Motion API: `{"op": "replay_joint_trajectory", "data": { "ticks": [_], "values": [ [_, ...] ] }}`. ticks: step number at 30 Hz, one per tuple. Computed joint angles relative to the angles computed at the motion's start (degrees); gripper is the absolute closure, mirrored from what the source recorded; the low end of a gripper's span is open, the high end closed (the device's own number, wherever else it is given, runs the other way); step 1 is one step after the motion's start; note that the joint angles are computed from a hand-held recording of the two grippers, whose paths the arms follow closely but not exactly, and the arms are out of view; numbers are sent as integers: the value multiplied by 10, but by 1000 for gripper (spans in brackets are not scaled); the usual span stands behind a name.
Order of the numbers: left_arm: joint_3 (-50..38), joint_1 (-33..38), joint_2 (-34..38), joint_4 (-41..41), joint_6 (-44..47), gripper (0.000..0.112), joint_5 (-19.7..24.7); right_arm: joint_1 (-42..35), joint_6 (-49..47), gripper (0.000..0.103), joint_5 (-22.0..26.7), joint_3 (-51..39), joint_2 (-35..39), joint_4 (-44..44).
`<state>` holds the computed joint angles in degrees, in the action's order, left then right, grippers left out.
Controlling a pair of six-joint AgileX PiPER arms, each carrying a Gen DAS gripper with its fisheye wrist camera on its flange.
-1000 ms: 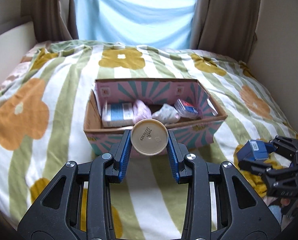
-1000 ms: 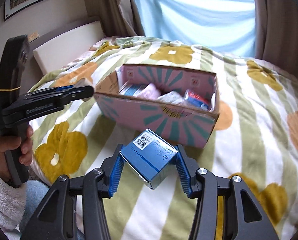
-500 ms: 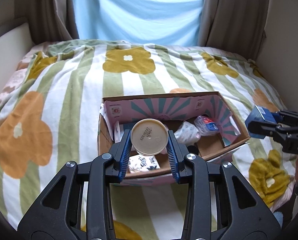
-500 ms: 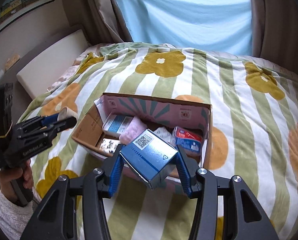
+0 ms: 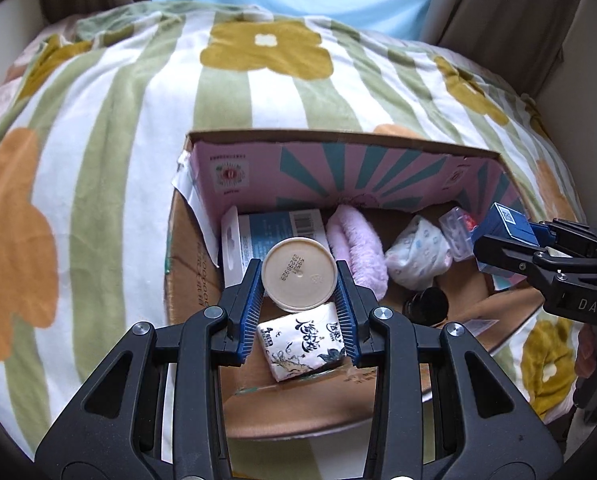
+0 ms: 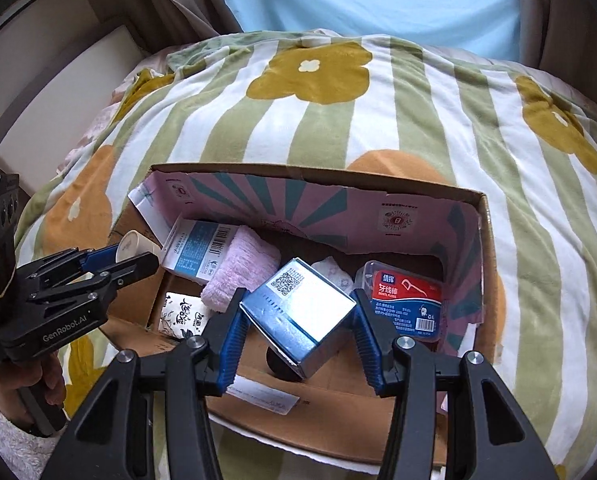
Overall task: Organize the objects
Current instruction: 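Carry the tan lid and blue box over the box and lower them inside, then open both tools to release the lid and blue box into the box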
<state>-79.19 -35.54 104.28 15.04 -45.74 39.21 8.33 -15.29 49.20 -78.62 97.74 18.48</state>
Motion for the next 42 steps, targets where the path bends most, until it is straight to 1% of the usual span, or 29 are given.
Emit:
{"op": "replay_joint_trajectory", "data": {
  "ticks": [2, 5, 9, 13, 16, 17, 18, 19, 20, 21, 22, 23, 25, 29, 34, 38, 42],
  "values": [
    [-2, 0, 10, -7, 11, 81, 2, 2, -2, 57, -2, 1, 7, 1],
    [-16, -12, 24, 21, 0, 81, 21, 3, -2, 57, -4, 1, 16, 3],
    [-23, -15, 25, 18, 9, 81, 27, 4, 2, 57, -3, 1, 19, 6],
    [-41, -27, 26, 32, 8, 81, 45, 5, 7, 57, -1, 2, 16, 3],
    [-51, -34, 27, 41, 7, 81, 50, 8, 17, 57, 7, -4, 16, -8],
    [-59, -36, 30, 45, 7, 80, 57, 9, 24, 56, 8, -6, 15, -13],
    [-74, -39, 38, 43, 13, 79, 75, 7, 27, 56, 11, -8, 16, -13],
    [-86, -41, 44, 44, 12, 78, 91, 5, 27, 50, 10, -7, 13, -11],
    [-93, -45, 47, 51, 8, 70, 103, 3, 32, 35, 5, -5, 9, -13],
    [-97, -49, 48, 62, 0, 38, 113, 2, 40, 25, -3, 0, 2, -19],
    [-96, -52, 46, 71, -7, 15, 116, -1, 45, 14, -13, 6, -5, -20],
    [-86, -54, 39, 83, -19, 9, 107, -4, 54, 7, -16, 7, -9, -23],
    [-73, -52, 30, 89, -30, 9, 98, -9, 82, 1, -9, 2, -12, -40],
    [-58, -50, 18, 96, -40, 9, 92, -18, 109, 1, -19, 12, -19, -62],
    [-47, -54, 6, 98, -54, 9, 84, -23, 99, 1, -17, 20, -18, -65],
    [-45, -62, -3, 103, -69, 9, 89, -11, 115, 1, -27, 32, -32, -92],
    [-48, -71, -14, 119, -87, 9, 101, -7, 125, 1, -28, 35, -47, -96]
  ]
}}
